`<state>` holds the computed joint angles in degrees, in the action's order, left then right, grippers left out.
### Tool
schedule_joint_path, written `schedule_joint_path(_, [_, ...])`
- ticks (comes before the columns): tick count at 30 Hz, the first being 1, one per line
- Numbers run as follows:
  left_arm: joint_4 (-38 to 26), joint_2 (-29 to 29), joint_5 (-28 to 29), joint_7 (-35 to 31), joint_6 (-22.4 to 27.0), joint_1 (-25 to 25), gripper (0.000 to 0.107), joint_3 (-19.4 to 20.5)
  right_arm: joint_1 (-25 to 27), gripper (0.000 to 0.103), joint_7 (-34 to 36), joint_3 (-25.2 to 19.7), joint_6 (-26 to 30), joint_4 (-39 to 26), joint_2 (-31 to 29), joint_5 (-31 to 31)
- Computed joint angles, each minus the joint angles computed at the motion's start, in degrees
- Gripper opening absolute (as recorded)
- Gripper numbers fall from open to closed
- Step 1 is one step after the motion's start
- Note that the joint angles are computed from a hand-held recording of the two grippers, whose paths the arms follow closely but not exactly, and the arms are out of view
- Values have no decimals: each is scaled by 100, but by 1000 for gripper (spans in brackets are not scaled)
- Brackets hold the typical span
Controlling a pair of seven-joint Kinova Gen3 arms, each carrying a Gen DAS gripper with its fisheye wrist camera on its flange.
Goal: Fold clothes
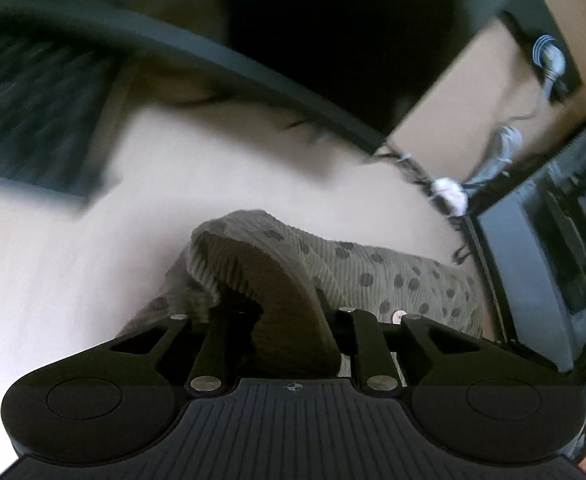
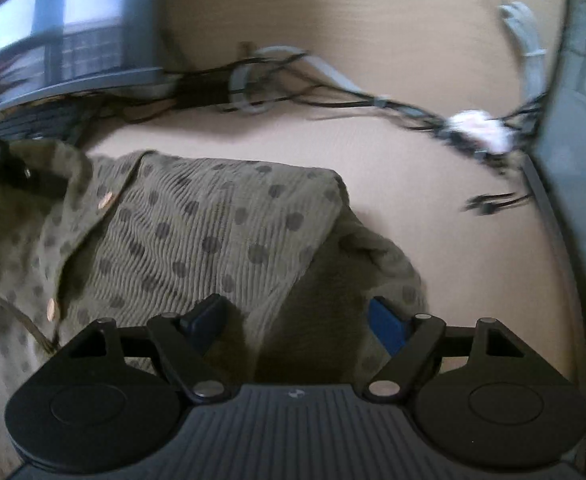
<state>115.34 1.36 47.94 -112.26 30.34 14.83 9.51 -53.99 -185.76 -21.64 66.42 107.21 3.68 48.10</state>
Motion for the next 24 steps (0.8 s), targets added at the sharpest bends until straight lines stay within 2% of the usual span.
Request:
schedule_joint_path(2, [-257,197,-125,-25,-51,66,18,82,122,79,-29,31,143,-43,-42,-90])
schedule_joint_path(4, [-235,70,-92,-300,174,-6,18,87,181,81,-167,29,2,73,-231,-123])
schedule_joint_path(5, [-158,-21,-75,-416,287,-30,18,57,250,84,-264,-18,-209,189,-386,-165])
schedule_joint_path(7, [19,-187,-10,-574,708,-110,19,-81,124,100,-427,156,-675,381,-649,-443])
schedule_joint_path(9, [168,-311,-22,-653,1130,-185,20,-226,226,103,-581,106,-1141,601,-818,-601])
schedule_joint_path(11, [262,-409,10,-773,1414,-243,24,-334,607,103,-613,-232,-1360,656,-788,-676])
schedule_joint_path(12, [330,-485,101,-900,1514,-317,28,-367,715,103,-626,-368,-1333,644,-755,-651])
schedule_joint_path(14, [483,-616,460,-1289,1728,-604,34,-368,738,103,-471,-364,-1301,562,-692,-699])
schedule_joint_path(16, [542,-665,926,-1625,2007,-545,65,-793,515,103,-495,-121,-1237,467,-610,-692])
schedule_joint_path(18, [607,-597,1392,-1918,2128,-537,81,-1018,552,103,-880,-216,-1204,491,-581,-501])
schedule_joint_path(21, [547,-280,1778,-1888,2253,-828,85,-836,1036,103,-1579,-649,-1378,693,-656,-164])
schedule_joint_path(23, [409,38,1873,-1636,2307,-902,86,-735,993,103,-1917,-504,-1557,821,-749,-35])
schedule_joint_path(24, [335,197,1916,-1506,2335,-937,86,-686,865,103,-1946,-278,-1709,887,-836,-9])
